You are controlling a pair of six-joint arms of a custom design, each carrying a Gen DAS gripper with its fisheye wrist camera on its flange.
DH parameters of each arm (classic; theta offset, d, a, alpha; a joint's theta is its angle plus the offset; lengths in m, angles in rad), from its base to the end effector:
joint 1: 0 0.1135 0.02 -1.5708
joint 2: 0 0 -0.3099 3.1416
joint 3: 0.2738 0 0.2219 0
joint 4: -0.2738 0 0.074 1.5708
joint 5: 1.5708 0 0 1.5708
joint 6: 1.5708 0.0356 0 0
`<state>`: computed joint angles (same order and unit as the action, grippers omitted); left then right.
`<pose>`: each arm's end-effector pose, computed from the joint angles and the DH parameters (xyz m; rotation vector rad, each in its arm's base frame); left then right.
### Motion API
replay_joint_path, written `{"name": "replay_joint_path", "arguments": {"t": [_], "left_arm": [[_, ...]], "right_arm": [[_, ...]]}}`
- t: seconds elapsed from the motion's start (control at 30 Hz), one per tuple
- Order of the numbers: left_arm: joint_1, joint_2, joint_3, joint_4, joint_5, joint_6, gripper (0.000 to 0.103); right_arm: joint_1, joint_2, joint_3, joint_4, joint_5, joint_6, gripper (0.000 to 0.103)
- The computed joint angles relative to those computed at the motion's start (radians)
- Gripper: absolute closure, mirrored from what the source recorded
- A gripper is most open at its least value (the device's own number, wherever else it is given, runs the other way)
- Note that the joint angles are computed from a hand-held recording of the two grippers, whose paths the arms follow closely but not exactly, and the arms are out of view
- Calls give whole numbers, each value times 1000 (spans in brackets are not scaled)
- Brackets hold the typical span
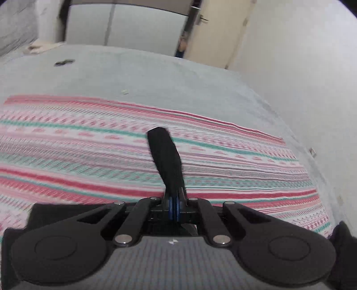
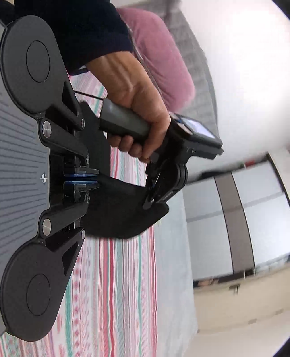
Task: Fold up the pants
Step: 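Lift the black pants with both grippers and fold them over onto themselves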
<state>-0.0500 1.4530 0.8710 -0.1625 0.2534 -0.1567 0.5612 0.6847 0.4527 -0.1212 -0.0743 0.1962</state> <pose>0.2740 -0.0226 0.2804 0.0057 2.3190 -0.3981 0.0870 0.0578 0.2809 -0.4068 1.9238 0.5745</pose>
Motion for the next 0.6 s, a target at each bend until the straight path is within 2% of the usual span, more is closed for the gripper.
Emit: {"name": "replay_joint_path", "arguments": {"t": [0.1, 0.17, 0.23, 0.27, 0.33, 0.47, 0.6], "left_arm": [[129, -4, -31, -2, 105, 26, 77], [218, 3, -45, 8, 188, 45, 77], [306, 5, -60, 19, 272, 52, 77], [348, 12, -63, 21, 312, 62, 77], [404, 36, -45, -2, 354, 97, 77], [487, 54, -36, -35, 385, 206, 77], [544, 115, -30, -42, 375, 299, 77]], "right_arm": [[256, 113, -9, 100, 201, 35, 99], [306, 167, -2, 143, 227, 26, 99], [312, 207, -1, 195, 209, 12, 99], [340, 200, 2, 189, 221, 19, 99], [321, 203, 4, 187, 177, 14, 99], [347, 276, 7, 219, 150, 2, 99], [433, 427, 16, 303, 200, 18, 99]]}}
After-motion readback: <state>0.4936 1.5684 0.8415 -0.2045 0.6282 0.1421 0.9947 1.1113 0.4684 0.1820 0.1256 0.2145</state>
